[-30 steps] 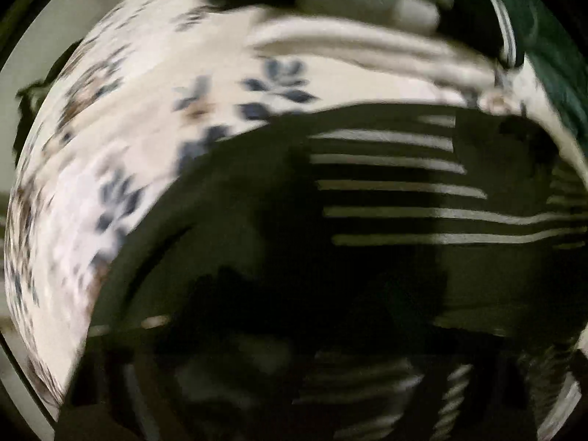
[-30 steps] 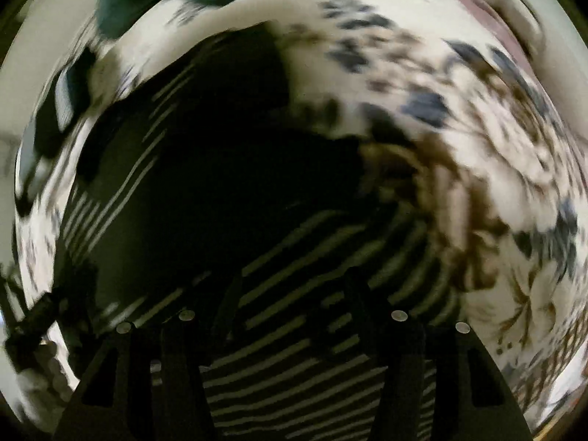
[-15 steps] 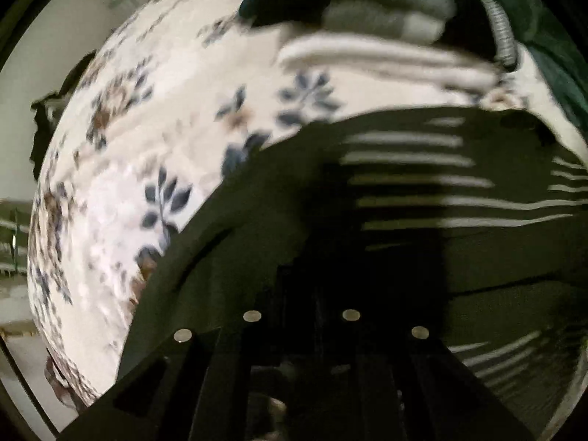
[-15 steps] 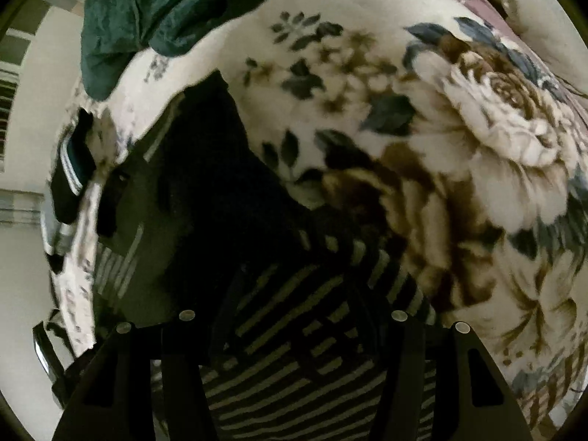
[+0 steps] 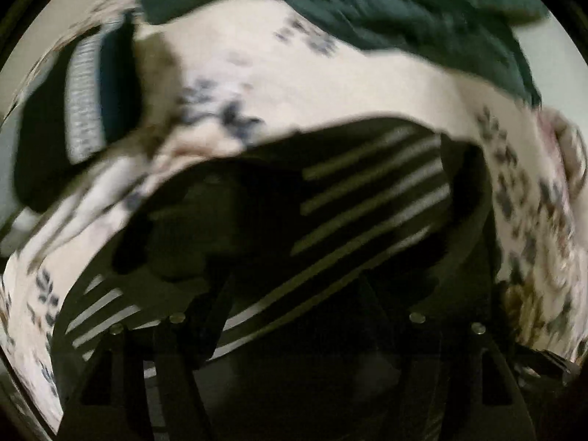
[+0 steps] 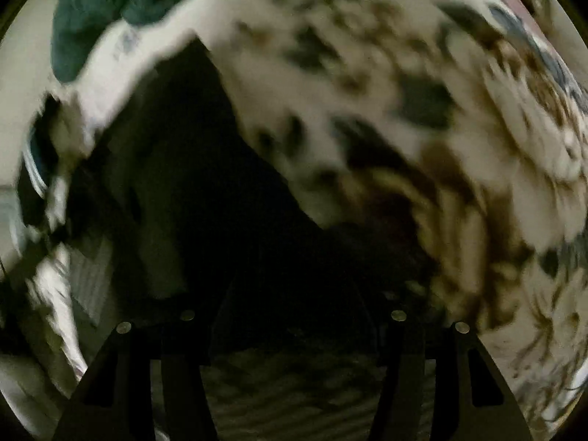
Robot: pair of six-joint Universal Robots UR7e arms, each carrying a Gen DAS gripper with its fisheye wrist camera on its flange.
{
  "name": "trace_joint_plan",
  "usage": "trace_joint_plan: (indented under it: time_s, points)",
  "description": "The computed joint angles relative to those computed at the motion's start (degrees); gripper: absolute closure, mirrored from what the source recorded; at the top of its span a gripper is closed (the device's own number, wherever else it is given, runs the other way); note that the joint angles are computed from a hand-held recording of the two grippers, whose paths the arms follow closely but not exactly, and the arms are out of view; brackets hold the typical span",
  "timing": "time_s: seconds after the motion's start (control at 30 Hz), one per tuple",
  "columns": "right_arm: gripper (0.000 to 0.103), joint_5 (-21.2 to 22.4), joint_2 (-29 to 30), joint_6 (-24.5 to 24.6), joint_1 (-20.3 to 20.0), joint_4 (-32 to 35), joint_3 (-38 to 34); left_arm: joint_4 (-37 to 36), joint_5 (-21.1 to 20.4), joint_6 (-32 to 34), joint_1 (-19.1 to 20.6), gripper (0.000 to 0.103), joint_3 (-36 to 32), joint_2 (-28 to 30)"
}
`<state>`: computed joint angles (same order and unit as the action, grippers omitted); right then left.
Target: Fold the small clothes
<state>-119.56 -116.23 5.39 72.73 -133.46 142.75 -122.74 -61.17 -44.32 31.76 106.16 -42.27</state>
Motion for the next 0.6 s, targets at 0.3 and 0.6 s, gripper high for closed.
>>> trace_joint_plan:
  time_s: [0.3,0.6]
  points:
    - [0.044,0.5,-4.9,-0.2,6.1,0.3,-0.1,-3.6,-0.6,-2.7,-1.2,0.037,3.2,-1.6]
    - [0.044,-13.8,7.1,3.1,12.3,0.3,1.1,1.6,5.9,-4.6,0.2,0.035,1.8,2.9]
